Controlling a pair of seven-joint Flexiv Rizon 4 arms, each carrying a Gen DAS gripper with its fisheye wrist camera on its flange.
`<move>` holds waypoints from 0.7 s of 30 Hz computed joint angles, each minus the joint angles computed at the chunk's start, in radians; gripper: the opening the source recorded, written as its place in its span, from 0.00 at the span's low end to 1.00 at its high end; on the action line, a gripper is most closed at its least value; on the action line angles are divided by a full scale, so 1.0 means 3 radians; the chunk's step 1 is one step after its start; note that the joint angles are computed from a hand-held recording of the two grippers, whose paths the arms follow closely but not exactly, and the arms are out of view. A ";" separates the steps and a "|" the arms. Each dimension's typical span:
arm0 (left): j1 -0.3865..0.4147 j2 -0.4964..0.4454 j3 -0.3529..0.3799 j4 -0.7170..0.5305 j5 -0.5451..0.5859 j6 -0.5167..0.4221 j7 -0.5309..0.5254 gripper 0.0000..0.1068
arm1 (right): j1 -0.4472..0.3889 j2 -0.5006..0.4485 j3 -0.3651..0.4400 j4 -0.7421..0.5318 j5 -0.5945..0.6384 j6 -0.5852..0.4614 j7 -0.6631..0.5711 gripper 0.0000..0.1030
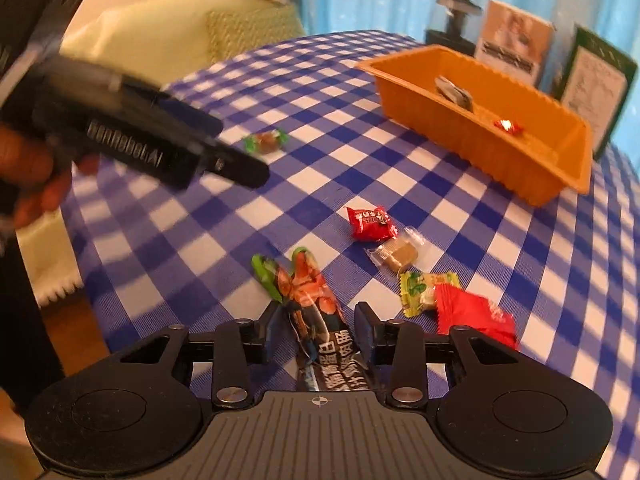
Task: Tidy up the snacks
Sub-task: 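Grasp the green-and-black snack bag with the right gripper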
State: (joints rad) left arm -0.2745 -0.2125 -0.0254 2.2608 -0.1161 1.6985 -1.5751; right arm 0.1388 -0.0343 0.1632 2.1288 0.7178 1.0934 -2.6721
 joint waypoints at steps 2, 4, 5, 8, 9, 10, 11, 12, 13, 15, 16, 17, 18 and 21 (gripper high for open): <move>-0.0050 -0.0010 0.0064 -0.0013 0.0018 -0.0024 -0.0028 0.74 | -0.0001 -0.0001 0.0019 0.0022 0.0101 0.0077 -0.0322 0.38; -0.0047 -0.0013 0.0069 -0.0012 0.0026 -0.0034 -0.0037 0.74 | 0.0000 -0.0011 0.0010 0.0007 0.0101 0.0047 -0.0324 0.38; -0.0048 -0.0017 0.0072 -0.0015 0.0031 -0.0037 -0.0042 0.74 | -0.0005 -0.0024 -0.0005 -0.0025 0.0087 -0.0027 -0.0220 0.36; -0.0068 -0.0025 0.0095 -0.0027 0.0051 -0.0046 -0.0063 0.74 | -0.0002 -0.0047 -0.0006 -0.0063 0.0020 -0.0102 0.0061 0.29; -0.0089 -0.0031 0.0123 -0.0034 0.0066 -0.0042 -0.0076 0.74 | -0.0002 -0.0037 0.0000 -0.0058 0.0015 -0.0106 0.0135 0.29; -0.0129 -0.0040 0.0173 -0.0047 0.0088 -0.0043 -0.0096 0.74 | -0.0007 -0.0029 0.0001 -0.0064 0.0037 -0.0127 0.0172 0.28; -0.0184 -0.0048 0.0241 -0.0065 0.0116 -0.0054 -0.0125 0.74 | -0.0017 -0.0017 -0.0001 -0.0075 0.0092 -0.0144 0.0176 0.28; -0.0231 -0.0056 0.0302 -0.0081 0.0142 -0.0064 -0.0157 0.74 | -0.0019 -0.0006 0.0000 -0.0078 0.0140 -0.0122 0.0178 0.28; -0.0264 -0.0062 0.0348 -0.0092 0.0166 -0.0071 -0.0188 0.74 | -0.0025 0.0017 -0.0002 -0.0079 0.0195 -0.0111 0.0173 0.28; -0.0332 -0.0082 0.0442 -0.0125 0.0222 -0.0088 -0.0251 0.74 | -0.0041 0.0042 -0.0027 -0.0122 0.0342 -0.0136 0.0158 0.28; -0.0395 -0.0096 0.0524 -0.0148 0.0268 -0.0095 -0.0296 0.74 | -0.0047 0.0055 -0.0039 -0.0142 0.0412 -0.0143 0.0143 0.28; -0.0469 -0.0114 0.0620 -0.0176 0.0322 -0.0100 -0.0348 0.74 | -0.0050 0.0065 -0.0048 -0.0164 0.0492 -0.0133 0.0122 0.28; -0.0551 -0.0136 0.0730 -0.0212 0.0378 -0.0112 -0.0409 0.73 | -0.0050 0.0073 -0.0056 -0.0182 0.0560 -0.0117 0.0109 0.28; -0.0698 -0.0202 0.0964 -0.0310 0.0530 -0.0133 -0.0563 0.72 | -0.0028 0.0078 -0.0061 -0.0219 0.0666 0.0012 0.0127 0.28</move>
